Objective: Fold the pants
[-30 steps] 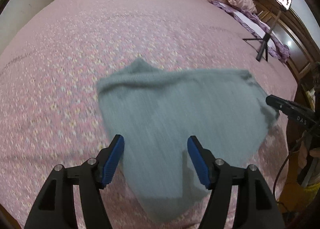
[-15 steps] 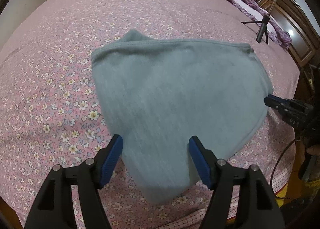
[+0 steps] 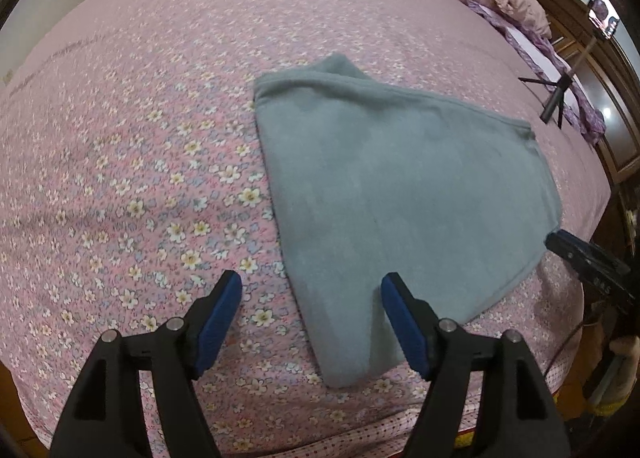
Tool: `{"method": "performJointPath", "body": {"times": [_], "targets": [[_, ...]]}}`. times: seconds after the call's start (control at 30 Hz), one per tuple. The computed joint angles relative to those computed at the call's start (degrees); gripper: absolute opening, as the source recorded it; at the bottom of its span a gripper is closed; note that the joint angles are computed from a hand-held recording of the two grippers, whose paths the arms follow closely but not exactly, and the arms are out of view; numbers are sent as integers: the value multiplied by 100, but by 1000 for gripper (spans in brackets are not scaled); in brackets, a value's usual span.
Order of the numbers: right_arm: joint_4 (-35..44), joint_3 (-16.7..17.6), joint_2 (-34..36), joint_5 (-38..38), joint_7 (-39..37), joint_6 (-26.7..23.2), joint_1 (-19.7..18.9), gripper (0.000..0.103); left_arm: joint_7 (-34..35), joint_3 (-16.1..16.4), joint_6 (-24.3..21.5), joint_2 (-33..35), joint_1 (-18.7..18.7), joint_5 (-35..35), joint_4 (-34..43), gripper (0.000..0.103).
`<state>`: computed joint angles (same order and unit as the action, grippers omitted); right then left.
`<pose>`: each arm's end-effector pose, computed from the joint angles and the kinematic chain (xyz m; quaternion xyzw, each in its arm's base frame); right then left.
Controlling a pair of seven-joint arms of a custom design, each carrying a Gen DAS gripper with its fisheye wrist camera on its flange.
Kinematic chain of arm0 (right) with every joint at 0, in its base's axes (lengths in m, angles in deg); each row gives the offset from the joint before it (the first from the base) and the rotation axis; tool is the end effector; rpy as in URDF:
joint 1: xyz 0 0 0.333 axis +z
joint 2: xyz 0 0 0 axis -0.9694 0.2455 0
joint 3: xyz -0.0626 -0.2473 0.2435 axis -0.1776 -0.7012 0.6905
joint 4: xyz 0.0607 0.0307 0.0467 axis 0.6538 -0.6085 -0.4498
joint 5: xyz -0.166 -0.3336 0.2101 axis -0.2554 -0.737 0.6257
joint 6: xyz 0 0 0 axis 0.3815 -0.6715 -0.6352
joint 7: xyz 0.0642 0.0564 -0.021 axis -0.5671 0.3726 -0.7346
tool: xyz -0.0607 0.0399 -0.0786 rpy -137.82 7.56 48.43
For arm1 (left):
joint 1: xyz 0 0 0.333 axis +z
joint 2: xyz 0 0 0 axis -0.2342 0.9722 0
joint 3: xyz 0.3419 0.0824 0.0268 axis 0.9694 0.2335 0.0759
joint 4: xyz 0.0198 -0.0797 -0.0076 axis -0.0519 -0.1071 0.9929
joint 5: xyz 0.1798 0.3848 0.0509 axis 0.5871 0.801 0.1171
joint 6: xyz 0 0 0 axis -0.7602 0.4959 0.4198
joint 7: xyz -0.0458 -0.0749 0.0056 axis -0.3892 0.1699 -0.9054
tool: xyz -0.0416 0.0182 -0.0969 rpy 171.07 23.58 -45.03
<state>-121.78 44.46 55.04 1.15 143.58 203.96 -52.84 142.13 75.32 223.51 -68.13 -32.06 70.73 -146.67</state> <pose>0.5692 0.3203 0.4419 -0.6752 0.6966 -0.1312 0.2042 0.6212 -0.3198 0.4115 -0.6752 0.7144 -0.1735 0.0597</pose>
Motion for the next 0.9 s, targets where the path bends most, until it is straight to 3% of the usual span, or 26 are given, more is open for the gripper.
{"method": "performJointPath", "body": {"times": [0.3, 0.67, 0.9], "targets": [[327, 165, 122, 190, -341, 256, 131, 52, 194, -34, -1, -66, 102, -188, -130, 79], [1187, 194, 971, 450, -1015, -50, 353, 55, 264, -47, 140, 104, 105, -366, -30, 85], [1259, -2, 1176, -28, -677, 134, 641, 82, 379, -24, 200, 153, 28, -288, -14, 95]]}}
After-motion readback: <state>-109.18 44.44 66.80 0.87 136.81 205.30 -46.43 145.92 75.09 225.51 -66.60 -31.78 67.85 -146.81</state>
